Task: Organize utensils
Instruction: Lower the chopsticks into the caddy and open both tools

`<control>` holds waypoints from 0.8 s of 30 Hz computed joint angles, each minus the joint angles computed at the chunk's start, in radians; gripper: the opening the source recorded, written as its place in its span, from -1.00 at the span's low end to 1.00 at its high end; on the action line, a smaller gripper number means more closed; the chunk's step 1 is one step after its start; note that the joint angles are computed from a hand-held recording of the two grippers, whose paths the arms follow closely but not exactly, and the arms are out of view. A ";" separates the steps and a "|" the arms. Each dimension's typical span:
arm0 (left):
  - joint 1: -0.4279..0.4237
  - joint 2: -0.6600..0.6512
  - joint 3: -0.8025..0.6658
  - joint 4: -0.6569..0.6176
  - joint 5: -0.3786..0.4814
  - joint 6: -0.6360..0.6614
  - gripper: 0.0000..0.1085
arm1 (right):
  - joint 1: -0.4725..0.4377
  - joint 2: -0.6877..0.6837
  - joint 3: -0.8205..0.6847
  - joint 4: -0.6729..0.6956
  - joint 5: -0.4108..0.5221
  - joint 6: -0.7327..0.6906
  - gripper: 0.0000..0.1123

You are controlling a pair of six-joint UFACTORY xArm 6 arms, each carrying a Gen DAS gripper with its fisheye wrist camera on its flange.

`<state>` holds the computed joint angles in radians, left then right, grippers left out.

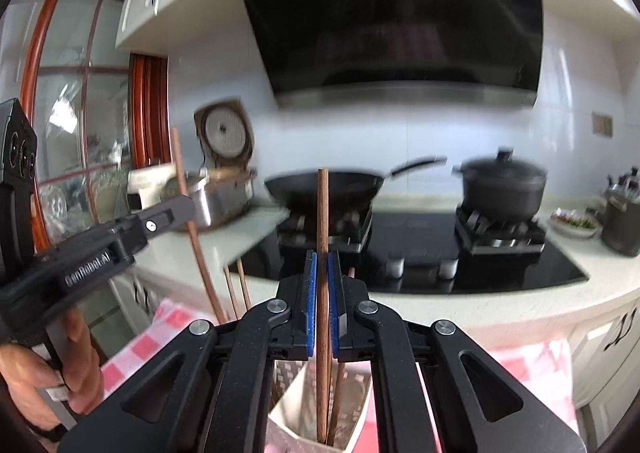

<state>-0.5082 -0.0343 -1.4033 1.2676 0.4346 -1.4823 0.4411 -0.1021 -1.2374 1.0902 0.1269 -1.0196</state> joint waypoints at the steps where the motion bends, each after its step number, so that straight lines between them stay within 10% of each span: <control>1: 0.008 0.009 0.009 -0.014 -0.013 0.005 -0.89 | -0.004 0.010 -0.001 -0.016 0.013 0.016 -0.90; 11: 0.062 0.045 0.119 -0.086 -0.070 -0.026 -0.84 | -0.021 0.097 0.017 -0.147 0.092 0.173 -0.78; 15: 0.066 0.012 0.151 -0.039 -0.049 -0.077 -0.41 | -0.028 0.093 0.025 -0.164 0.090 0.202 -0.30; 24: -0.055 -0.209 0.303 0.154 0.178 -0.249 0.60 | -0.041 -0.117 0.190 0.014 0.068 0.056 -0.28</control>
<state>-0.5634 -0.2432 -1.1001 1.4212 0.6122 -1.7312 0.3997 -0.2196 -1.0473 1.1042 0.1951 -0.9636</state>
